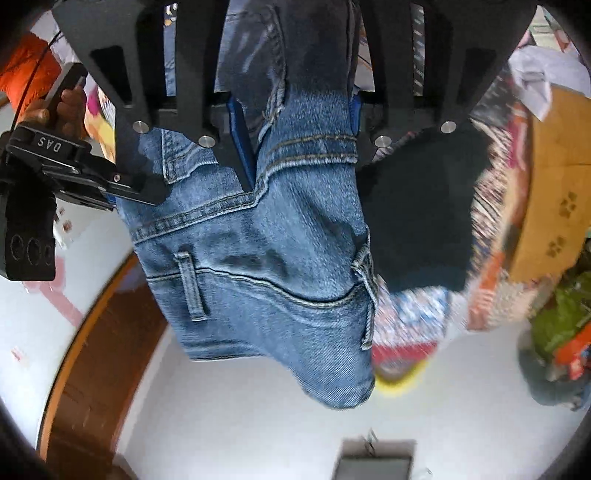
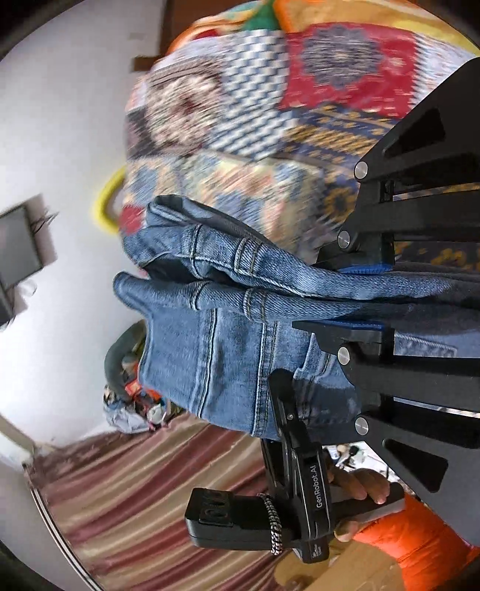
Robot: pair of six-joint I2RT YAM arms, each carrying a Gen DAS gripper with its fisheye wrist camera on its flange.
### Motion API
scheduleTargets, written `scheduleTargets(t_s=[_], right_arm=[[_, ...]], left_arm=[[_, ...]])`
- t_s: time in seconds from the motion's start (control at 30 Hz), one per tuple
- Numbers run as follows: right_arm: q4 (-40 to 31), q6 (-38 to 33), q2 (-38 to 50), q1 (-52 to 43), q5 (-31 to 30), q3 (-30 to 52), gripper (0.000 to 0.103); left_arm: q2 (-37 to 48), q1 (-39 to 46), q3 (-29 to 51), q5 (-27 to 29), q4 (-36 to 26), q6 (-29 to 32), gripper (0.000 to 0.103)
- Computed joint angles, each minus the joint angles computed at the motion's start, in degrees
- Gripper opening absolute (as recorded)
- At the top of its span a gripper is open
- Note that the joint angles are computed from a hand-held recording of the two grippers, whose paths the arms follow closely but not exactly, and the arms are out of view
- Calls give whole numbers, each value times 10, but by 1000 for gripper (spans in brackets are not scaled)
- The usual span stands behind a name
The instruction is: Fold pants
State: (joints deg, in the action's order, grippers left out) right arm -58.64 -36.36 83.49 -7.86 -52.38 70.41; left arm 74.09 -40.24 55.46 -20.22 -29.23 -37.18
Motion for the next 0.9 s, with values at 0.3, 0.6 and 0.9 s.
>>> scheduleTargets(t_s=[0.3, 0.6, 0.9], right_arm=[[169, 196, 55, 165, 45, 79, 16], [222, 269, 233, 274, 137, 218, 16], [150, 293, 449, 317, 222, 438, 16]], left_arm=[[-37, 175, -2, 27, 20, 93, 42], [138, 381, 38, 179, 127, 153, 42], [391, 440, 170, 232, 162, 179, 42]])
